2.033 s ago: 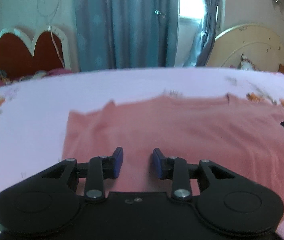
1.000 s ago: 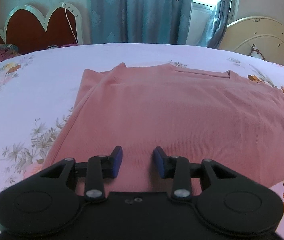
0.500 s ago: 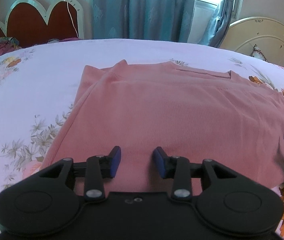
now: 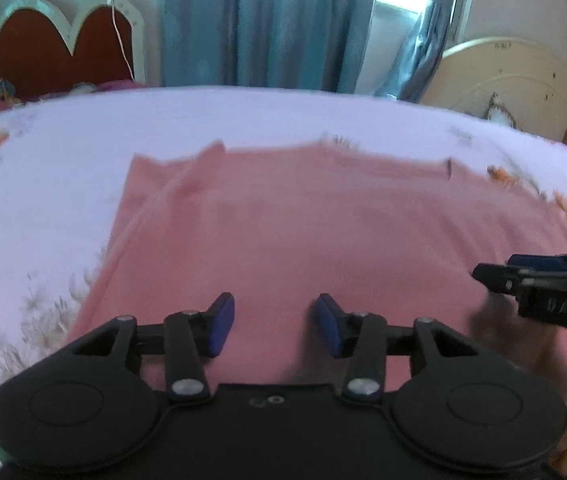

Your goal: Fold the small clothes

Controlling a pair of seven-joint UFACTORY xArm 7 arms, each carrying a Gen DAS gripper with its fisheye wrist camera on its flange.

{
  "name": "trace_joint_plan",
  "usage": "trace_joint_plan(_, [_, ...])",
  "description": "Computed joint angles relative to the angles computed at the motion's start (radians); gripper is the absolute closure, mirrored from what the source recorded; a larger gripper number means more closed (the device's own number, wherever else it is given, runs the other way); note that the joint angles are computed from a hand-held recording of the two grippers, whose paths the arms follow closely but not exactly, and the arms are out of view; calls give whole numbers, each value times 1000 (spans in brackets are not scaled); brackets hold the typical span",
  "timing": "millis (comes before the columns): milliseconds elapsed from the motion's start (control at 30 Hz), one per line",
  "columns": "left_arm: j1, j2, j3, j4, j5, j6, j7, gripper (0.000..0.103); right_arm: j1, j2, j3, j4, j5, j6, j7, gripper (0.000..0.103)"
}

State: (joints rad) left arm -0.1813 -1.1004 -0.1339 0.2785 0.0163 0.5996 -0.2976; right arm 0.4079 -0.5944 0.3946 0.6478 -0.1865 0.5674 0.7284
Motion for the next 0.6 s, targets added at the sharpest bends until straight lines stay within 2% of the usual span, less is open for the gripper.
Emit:
trace_joint_plan(67, [-4,-29,13,-26,10,-15,25,55,-9,-11,12,-26,-23,-26,6,59])
trace_joint_plan(167, [1,-49,36,-10,-4,34,33,56,-5,-35,-4,-26,2,-24,25,59])
trace_joint_plan(233, [5,-73,45,-10,-8,62,43,53,-23,-45,18,-29,-12,-29,47,59])
trace_joint_plan(300, [7,-92,49,-13,-7,85,63,52,-14,-8,20,-20,-19,-2,20,59])
trace_joint_plan(433, [17,-113,54,20,-26,159,65,51,-11,-28,8,-12,-7,-4,45,59])
trace_joint_plan(533, [22,-136,65,42,-46,226,63,44,-8,-62,11,-17,9,-17,76,59])
trace_joint_plan(600, [29,-156,64,53,-58,274,53,42,17,-49,-1,-9,32,-1,55,59])
